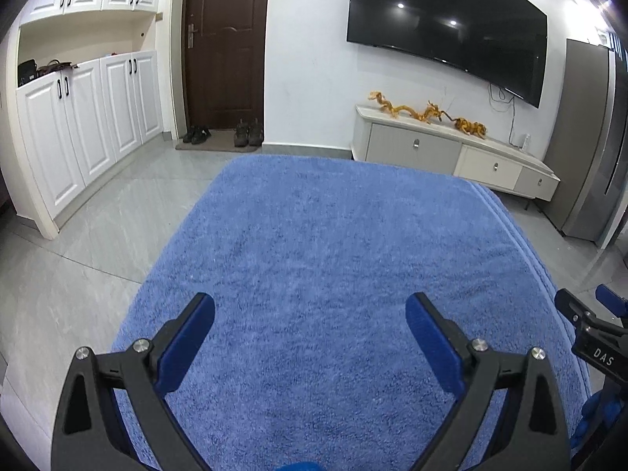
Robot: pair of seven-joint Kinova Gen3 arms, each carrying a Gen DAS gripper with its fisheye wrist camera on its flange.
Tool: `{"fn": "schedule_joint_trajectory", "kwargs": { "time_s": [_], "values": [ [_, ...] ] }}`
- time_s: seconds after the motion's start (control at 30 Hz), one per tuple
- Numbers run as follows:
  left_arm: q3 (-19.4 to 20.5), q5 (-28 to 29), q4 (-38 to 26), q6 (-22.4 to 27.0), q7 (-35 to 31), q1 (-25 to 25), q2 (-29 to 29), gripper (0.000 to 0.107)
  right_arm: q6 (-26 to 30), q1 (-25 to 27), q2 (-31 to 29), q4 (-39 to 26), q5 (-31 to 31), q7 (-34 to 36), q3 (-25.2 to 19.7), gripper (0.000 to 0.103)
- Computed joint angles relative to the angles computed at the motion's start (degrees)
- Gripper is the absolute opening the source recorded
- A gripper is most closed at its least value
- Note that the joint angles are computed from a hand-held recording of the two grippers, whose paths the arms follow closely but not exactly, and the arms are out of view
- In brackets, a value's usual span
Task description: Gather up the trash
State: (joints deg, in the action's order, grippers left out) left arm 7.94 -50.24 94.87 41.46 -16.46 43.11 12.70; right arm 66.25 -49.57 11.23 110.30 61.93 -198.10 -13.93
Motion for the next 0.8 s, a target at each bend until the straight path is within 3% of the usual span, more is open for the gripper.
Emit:
{"fn": "schedule_joint_trajectory", "kwargs": {
  "time_s": [0.33, 0.8],
  "values": [
    [0.31, 8.43, 0.32, -3.24, -6.87, -2.92, -0.39, 0.098, -0.49, 0.38, 0.35, 0.31, -1.25, -0.11, 0.27, 0.103],
    [-0.8, 8.4, -0.22, -0.43, -6.02, -2.21, -0.02, 0.098, -4.27, 1.6, 0.37, 2.24, -1.41, -0.79, 0.74, 0.103]
  ]
}}
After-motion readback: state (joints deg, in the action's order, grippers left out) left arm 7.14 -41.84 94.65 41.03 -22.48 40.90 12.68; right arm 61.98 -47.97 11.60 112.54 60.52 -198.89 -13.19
